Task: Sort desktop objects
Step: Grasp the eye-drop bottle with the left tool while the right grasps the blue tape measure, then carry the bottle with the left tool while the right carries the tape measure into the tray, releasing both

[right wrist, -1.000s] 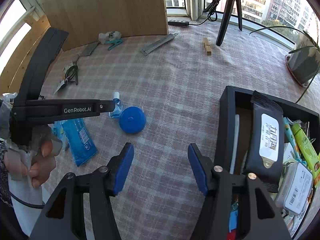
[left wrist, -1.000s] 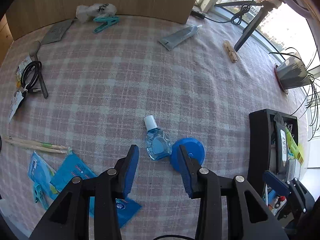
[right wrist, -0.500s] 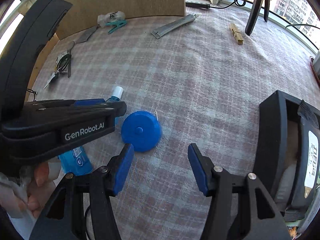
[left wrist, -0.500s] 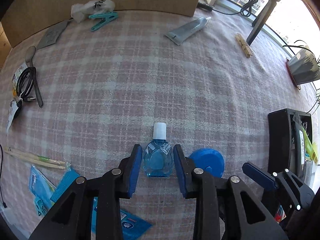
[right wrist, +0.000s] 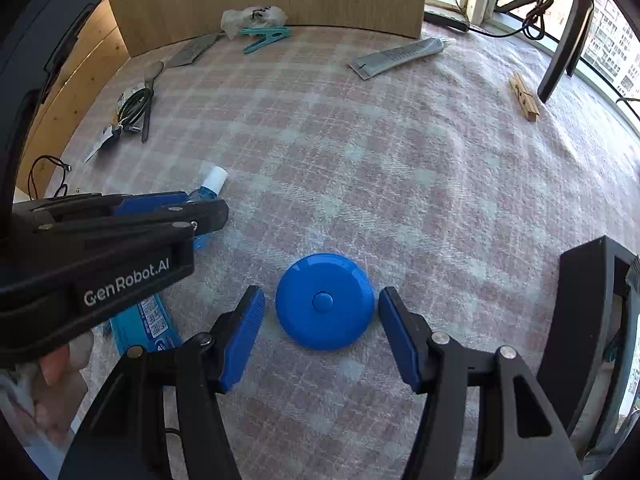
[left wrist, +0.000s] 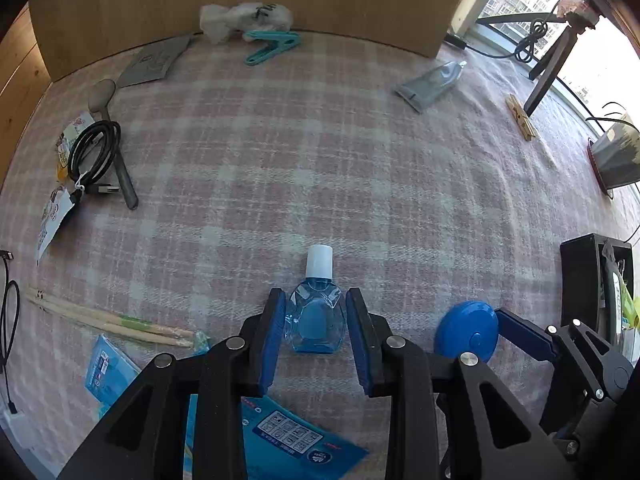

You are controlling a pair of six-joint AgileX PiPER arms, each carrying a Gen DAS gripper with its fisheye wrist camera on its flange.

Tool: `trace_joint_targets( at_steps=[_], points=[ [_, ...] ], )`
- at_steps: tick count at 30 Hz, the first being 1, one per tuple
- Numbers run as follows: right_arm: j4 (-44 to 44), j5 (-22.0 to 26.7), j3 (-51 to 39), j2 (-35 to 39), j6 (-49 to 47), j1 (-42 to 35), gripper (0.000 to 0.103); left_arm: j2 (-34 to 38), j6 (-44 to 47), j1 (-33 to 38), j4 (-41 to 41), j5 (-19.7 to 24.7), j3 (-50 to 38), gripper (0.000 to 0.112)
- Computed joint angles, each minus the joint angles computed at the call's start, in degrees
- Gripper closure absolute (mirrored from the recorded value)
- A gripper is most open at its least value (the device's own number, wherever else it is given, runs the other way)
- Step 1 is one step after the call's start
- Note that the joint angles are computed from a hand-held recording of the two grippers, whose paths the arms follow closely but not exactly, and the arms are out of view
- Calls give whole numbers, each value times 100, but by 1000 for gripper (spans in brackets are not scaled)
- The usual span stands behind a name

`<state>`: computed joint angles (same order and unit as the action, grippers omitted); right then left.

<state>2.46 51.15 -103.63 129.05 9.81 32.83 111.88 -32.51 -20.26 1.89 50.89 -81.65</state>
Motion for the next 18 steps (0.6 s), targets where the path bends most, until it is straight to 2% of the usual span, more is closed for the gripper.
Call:
trace_joint_targets(
  at_steps=[4,5,12,18],
  points=[
    [-456,18,-39,35,269,180,46,-192,27,128,-78,-181,314,83],
    [-487,-42,19,-2,332,174,52,-234,21,146,-89,-221,384,83],
    [247,-235,401,-281,144,-227,54,-423,-55,142,-182,-329,650,83],
    [567,-583,1156,-1073,2,-510,54,-554,-100,-81,-275,-310,651,83]
  ],
)
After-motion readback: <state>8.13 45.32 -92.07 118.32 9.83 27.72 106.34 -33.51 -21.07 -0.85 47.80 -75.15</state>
